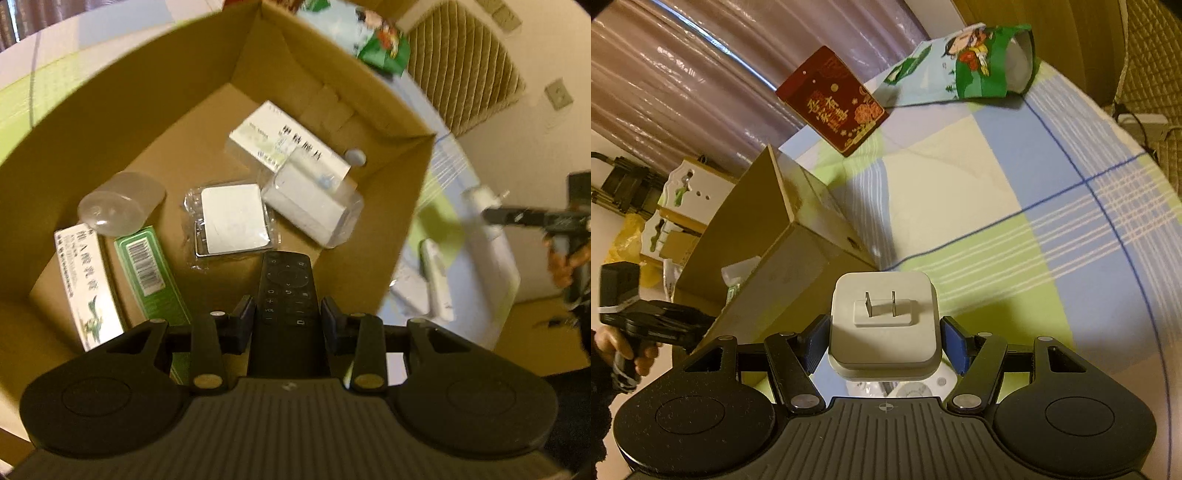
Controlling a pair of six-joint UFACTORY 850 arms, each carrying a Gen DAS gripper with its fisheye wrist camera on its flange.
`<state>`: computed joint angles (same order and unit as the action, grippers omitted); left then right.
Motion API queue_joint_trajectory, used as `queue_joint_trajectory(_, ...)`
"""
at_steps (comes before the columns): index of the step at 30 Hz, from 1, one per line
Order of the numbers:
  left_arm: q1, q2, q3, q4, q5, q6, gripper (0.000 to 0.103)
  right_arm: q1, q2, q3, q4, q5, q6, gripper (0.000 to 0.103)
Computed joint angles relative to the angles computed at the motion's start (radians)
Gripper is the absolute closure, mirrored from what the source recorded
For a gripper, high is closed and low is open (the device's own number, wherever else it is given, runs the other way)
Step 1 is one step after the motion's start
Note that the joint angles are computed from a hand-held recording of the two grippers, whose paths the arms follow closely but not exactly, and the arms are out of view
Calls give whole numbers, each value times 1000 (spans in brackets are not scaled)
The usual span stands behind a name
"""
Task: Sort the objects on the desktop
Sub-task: 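Open the left tool to drop the black remote into the box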
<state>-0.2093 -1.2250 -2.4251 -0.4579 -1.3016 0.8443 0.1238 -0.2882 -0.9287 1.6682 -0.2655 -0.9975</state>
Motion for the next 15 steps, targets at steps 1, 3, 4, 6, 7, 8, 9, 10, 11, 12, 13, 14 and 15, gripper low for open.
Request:
queue_joint_trajectory(1, -5, -17, -21, 9, -6, -4, 70, 1, -2, -8, -25, 4, 18, 40)
queue_joint_trajectory(3, -12, -42, -45, 14, -9, 0, 70, 4, -11, -33, -103, 8, 72, 40)
queue_joint_trajectory(4, -13, -46, -45, 8, -5, 8, 70, 5, -17, -49, -154, 8, 103, 40)
queue_joint_trajectory(6, -14, -50, -42, -3, 6, 11, 70, 10, -28, -88, -252, 10, 156, 40)
queue_joint_trajectory(7, -12, -53, -46, -11, 3, 18, 69, 13, -34, -108, -301, 10, 181, 40)
queue_joint_trajectory(8, -11, -44, -29, -18, 16, 36, 69, 15, -40, -131, -346, 10, 200, 40)
queue_joint_trajectory(9, -11, -37, -20, -20, 25, 47, 69, 18, -48, -156, -381, 9, 211, 40)
queue_joint_trajectory(10, -12, -34, -16, -19, 30, 52, 65, 21, -56, -182, -416, 8, 221, 40)
queue_joint_trajectory(11, -13, -30, -9, -12, 42, 49, 62, 24, -64, -208, -451, 6, 232, 40)
queue_joint_trajectory(12, -13, -26, -3, -6, 52, 46, 56, 26, -74, -236, -488, 3, 244, 40)
queue_joint_trajectory(13, -12, -23, 1, -3, 60, 43, 57, 30, -84, -266, -526, -2, 257, 40)
queue_joint_trajectory(14, -8, -19, 6, -11, 64, 37, 60, 33, -96, -294, -558, -8, 265, 39)
queue_joint_trajectory(15, -4, -1, 36, -19, 86, 37, 60, 37, -109, -324, -594, -17, 274, 40)
